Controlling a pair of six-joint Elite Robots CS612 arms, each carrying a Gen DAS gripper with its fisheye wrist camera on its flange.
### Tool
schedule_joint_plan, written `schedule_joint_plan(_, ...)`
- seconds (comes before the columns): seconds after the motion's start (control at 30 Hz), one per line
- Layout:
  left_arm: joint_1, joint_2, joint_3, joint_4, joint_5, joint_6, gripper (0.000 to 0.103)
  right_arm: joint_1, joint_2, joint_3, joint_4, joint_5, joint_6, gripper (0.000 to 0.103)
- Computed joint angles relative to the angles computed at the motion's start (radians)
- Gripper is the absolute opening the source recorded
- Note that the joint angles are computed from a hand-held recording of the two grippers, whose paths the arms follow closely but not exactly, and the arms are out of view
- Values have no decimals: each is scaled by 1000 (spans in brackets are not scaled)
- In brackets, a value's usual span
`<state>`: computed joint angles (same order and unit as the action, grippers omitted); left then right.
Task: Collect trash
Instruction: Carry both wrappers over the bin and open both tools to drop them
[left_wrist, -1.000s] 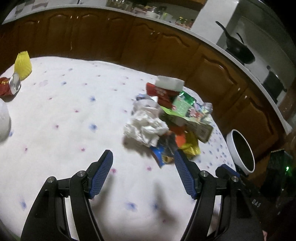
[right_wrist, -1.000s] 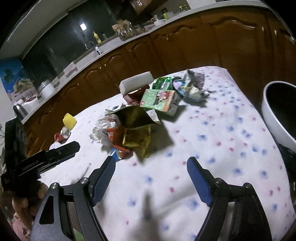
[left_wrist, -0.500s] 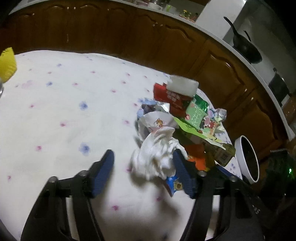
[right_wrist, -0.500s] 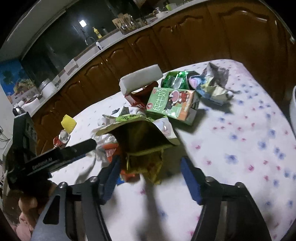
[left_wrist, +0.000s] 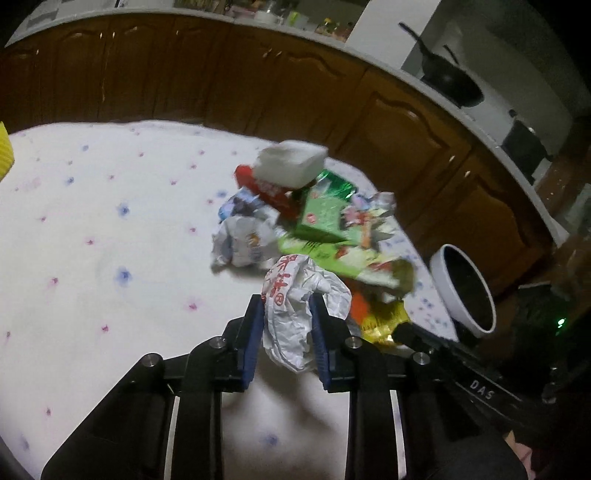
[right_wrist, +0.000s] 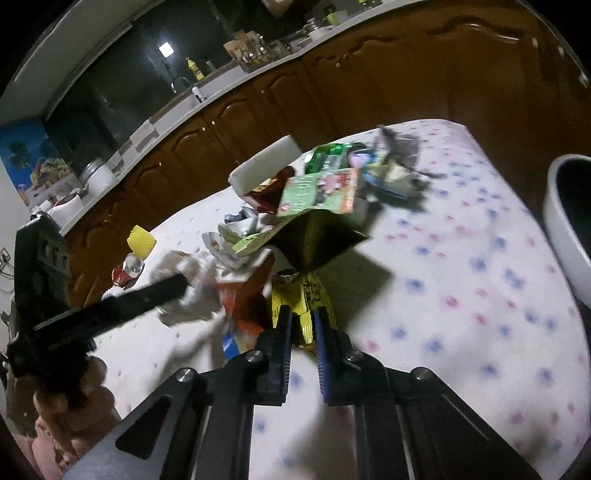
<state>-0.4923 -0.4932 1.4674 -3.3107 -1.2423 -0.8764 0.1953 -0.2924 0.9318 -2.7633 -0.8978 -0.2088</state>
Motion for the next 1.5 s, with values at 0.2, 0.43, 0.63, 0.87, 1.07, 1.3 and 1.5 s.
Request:
schedule_joint_plan(0.2, -27, -18, 9, -56, 29, 38, 23, -33, -37, 85, -103, -21, 56, 12)
schedule_joint_plan(0.43, -50, -8, -41, -66, -21, 115, 23, -71, -61, 145, -210, -43, 135, 12)
schedule_joint_plan(0.63, -61, 32, -133, 1, -88, 161, 23, -99, -75, 169, -277, -60, 179, 12)
schedule_joint_plan(0.87, -67, 71, -227, 74, -132, 199, 23, -123, -80, 169, -325, -87, 222, 12)
schedule_joint_plan(1.07, -70, 99, -301, 131, -156, 228, 23, -137, -75, 154, -336, -112, 240, 12)
schedule_joint_plan(1.3, -72, 138, -404, 203, -179, 268, 23, -146, -65, 124, -330, -146, 253, 12)
schedule_joint_plan(1.5, -71, 176, -503, 265, -197, 310, 23, -156, -51, 93, -324, -170, 266, 12)
